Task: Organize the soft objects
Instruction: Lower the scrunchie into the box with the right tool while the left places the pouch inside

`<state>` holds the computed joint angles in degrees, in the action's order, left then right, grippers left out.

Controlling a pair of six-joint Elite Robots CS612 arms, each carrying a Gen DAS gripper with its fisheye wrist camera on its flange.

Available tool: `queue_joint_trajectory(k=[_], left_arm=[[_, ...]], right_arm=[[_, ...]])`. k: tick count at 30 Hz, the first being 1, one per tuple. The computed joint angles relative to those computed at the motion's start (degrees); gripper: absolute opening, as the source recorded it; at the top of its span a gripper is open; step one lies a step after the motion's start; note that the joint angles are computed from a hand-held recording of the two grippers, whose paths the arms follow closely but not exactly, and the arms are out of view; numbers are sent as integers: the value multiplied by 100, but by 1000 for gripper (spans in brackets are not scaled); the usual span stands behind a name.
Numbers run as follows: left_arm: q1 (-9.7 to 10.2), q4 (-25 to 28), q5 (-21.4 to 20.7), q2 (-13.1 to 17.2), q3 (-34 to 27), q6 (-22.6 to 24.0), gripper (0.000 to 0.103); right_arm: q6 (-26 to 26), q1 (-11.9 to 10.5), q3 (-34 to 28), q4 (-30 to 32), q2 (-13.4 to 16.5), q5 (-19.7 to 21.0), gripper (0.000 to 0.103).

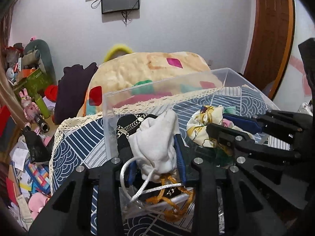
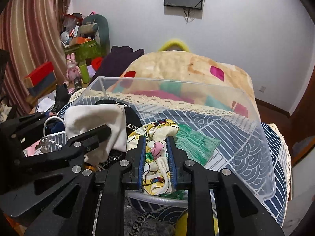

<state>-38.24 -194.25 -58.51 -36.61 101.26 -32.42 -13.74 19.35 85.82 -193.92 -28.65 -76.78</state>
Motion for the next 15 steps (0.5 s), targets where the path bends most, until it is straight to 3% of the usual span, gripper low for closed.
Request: queue_joint_trajectory(k=[6,11,15], left_arm=[[-33,-65,-67,-89,145,39,46],[-119,-259,12,-176,294,142,53],[-235,-510,246,-275,443,320,66]], right_arm=[[12,-58,125,-142,-83,107,36],[60,-128,370,-610,-189,248,42],[76,-168,578,-1022,-292,280,48]])
